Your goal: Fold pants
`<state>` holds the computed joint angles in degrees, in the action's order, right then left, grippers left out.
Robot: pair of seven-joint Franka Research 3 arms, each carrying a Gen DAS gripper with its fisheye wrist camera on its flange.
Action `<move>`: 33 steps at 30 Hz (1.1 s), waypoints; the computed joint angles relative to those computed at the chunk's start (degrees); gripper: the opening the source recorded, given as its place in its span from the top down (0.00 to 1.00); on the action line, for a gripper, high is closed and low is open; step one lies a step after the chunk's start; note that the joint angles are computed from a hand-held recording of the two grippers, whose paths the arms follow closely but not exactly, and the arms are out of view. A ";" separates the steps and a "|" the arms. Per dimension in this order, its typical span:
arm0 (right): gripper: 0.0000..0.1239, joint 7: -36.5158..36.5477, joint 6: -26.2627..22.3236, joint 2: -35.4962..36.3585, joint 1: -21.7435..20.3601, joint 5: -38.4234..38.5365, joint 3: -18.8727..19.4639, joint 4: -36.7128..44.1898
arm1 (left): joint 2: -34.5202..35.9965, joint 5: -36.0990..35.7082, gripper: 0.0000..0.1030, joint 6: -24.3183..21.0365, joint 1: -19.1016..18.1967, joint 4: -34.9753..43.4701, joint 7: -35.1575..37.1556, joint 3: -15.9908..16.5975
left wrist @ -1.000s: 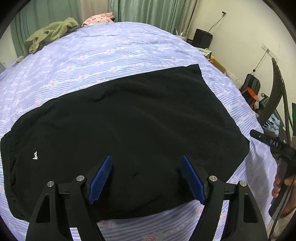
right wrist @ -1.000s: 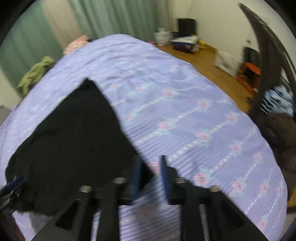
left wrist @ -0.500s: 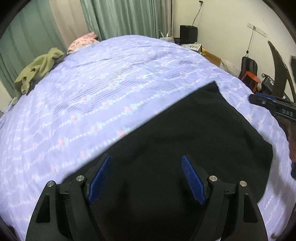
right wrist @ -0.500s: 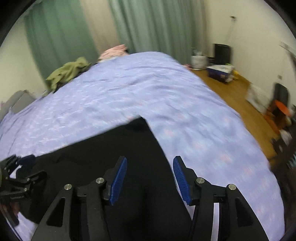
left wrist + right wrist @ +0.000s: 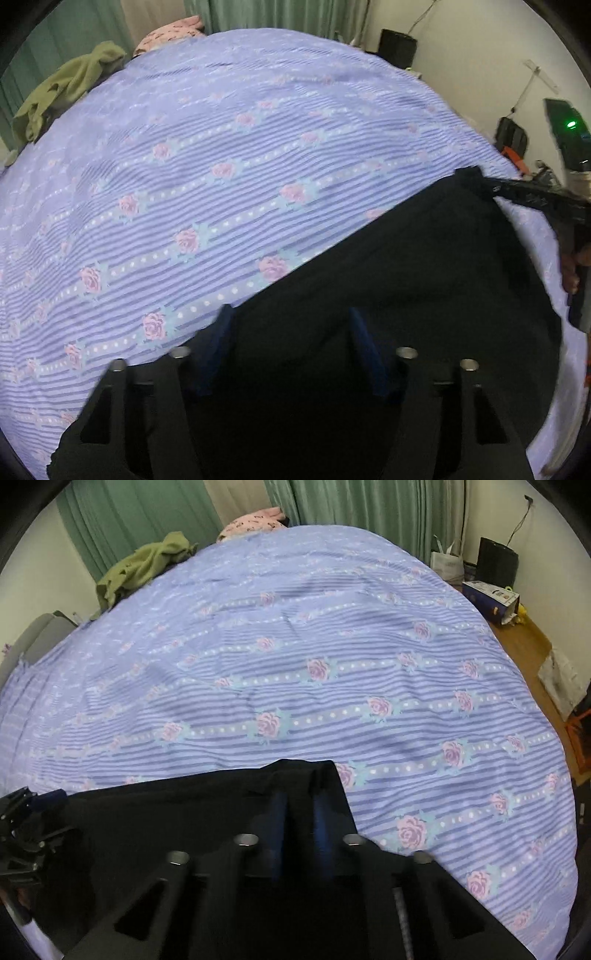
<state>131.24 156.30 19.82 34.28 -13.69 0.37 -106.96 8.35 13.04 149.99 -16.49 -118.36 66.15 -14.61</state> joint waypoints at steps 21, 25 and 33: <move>0.45 31.28 -0.45 -27.64 10.20 -41.85 -3.76 -20.81 | -21.22 16.45 0.36 11.09 -5.11 -15.91 -8.79 -2.24; 0.45 25.96 1.24 -35.47 12.19 -29.72 -1.42 -30.20 | -24.53 9.13 0.38 12.64 -11.80 -20.80 0.46 -3.29; 0.49 24.84 3.49 -42.35 15.78 -10.09 2.18 -43.94 | -17.77 9.49 0.62 10.14 -13.80 -19.23 3.28 -7.19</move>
<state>156.08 159.80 -22.53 50.06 -23.77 2.56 -150.90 -9.41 22.52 160.13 -30.29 -137.59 69.43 -21.80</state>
